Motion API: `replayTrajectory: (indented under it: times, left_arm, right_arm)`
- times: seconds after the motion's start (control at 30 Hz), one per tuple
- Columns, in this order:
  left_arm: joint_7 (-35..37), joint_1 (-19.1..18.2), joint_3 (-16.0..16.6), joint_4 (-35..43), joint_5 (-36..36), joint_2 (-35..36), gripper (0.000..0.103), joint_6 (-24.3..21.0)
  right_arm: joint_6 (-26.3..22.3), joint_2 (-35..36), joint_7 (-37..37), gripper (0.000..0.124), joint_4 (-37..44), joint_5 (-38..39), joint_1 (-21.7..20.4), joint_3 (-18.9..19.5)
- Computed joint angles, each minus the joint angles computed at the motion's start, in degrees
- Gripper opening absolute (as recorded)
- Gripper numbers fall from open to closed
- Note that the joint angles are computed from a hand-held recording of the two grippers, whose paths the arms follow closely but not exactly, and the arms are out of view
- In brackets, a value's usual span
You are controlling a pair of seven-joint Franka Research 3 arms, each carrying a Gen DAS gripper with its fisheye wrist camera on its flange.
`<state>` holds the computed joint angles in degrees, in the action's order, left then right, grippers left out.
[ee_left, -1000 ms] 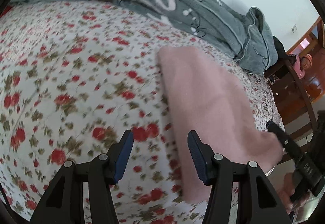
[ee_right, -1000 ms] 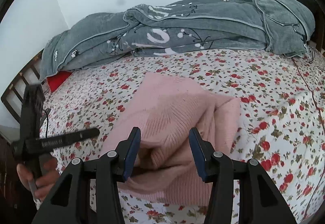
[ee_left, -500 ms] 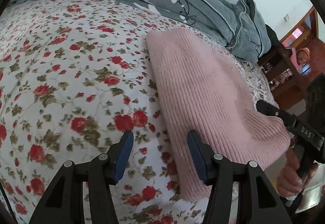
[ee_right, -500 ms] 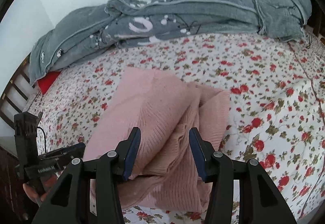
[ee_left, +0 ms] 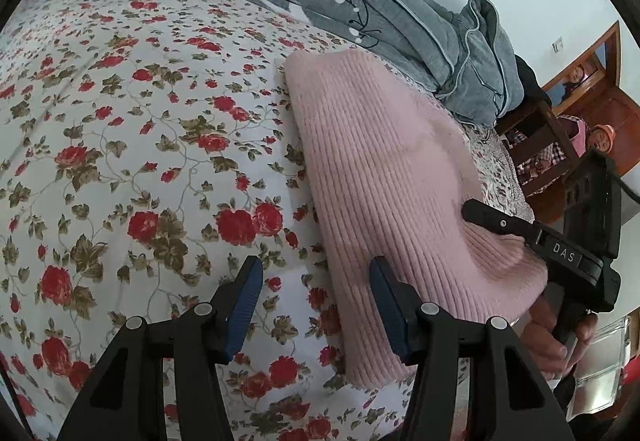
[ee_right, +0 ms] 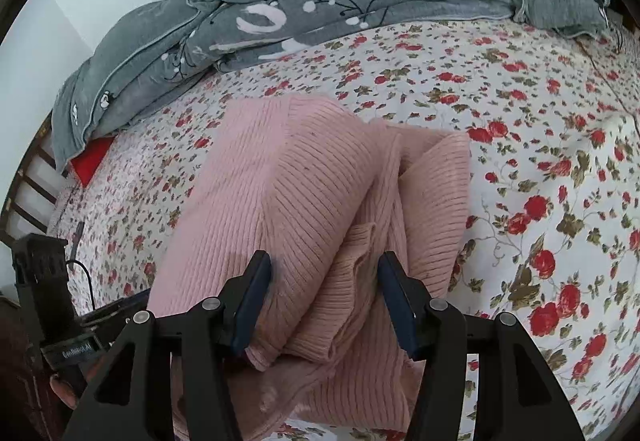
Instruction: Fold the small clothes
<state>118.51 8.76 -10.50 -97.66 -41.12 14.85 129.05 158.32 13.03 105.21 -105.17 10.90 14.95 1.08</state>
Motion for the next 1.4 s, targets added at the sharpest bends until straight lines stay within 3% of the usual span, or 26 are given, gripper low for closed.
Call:
replayTrajectory:
  times: [0.07, 0.2, 0.4, 0.63, 0.7, 0.73, 0.8, 0.9, 0.97, 1.03, 1.17, 1.2, 1.27, 1.33, 1.4]
  left_arm:
    - [-0.4, 0.0, 0.0, 0.1, -0.1, 0.1, 0.053, -0.1]
    - [-0.7, 0.3, 0.1, 0.0, -0.5, -0.1, 0.053, -0.5]
    - [1.8, 1.2, 0.1, -0.6, -3.7, -1.1, 0.053, -3.0]
    - [6.1, 0.3, 0.6, -2.1, -5.6, -3.2, 0.053, -3.3]
    - [6.9, -0.3, 0.8, -2.5, -5.3, -3.7, 0.053, -2.5]
    - [6.8, -0.6, 0.9, -2.5, -5.1, -3.7, 0.053, -2.2]
    - [5.7, -1.3, 1.0, -2.0, -4.0, -3.5, 0.053, -1.7]
    - [5.8, -1.6, 1.0, -1.7, -3.3, -3.8, 0.053, -0.5]
    - [5.8, -1.8, 1.0, -1.1, -3.3, -3.9, 0.053, 0.1]
    - [4.7, -2.4, 0.8, 0.8, -2.3, -2.9, 0.053, 0.5]
    - [2.4, -4.1, -0.3, 2.9, 0.2, -1.4, 0.053, 2.8]
    - [1.6, -4.7, -0.5, 3.1, 1.7, -1.0, 0.053, 3.6]
    - [-1.0, -6.1, -0.5, 2.5, 6.8, -0.6, 0.053, 5.3]
    - [-1.6, -6.3, -1.0, 1.3, 8.6, -0.5, 0.054, 6.0]
    - [-1.1, -5.4, -1.6, 1.0, 7.3, -0.3, 0.056, 4.3]
  right_arm:
    - [0.0, 1.0, -2.8, 0.055, 0.8, 3.5, -1.0, 1.5]
    - [1.6, 1.7, -7.4, 0.024, 1.0, 7.9, -1.8, 2.8]
    - [7.5, -2.3, -22.7, 0.021, -2.9, 22.0, -4.8, 6.7]
    - [10.9, -5.7, -27.1, 0.020, -6.1, 22.0, -3.5, 4.0]
    - [10.8, -5.6, -22.2, 0.021, -7.0, 15.8, -2.3, 1.5]
    - [9.9, -4.7, -16.5, 0.021, -7.0, 8.8, -0.9, -0.9]
    - [7.2, -3.2, -10.5, 0.030, -6.4, 1.6, 0.1, -2.9]
    - [10.1, -5.9, -4.5, 0.041, -10.3, -4.5, 0.5, -4.2]
    - [13.0, -9.5, 7.2, 0.041, -13.6, -17.4, 2.0, -6.9]
    - [15.9, -12.2, 23.2, 0.042, -15.0, -36.1, 2.4, -8.9]
    - [19.8, -13.4, 31.9, 0.041, -15.0, -49.7, 0.2, -5.5]
    - [19.5, -12.8, 35.9, 0.041, -13.9, -56.1, -0.3, -4.5]
    - [16.7, -11.1, 41.1, 0.036, -12.0, -66.3, -0.6, -2.7]
    - [12.2, -9.4, 40.2, 0.028, -11.7, -67.7, -0.2, -1.7]
    - [8.1, -8.4, 45.3, 0.026, -11.7, -72.7, 0.6, -2.4]
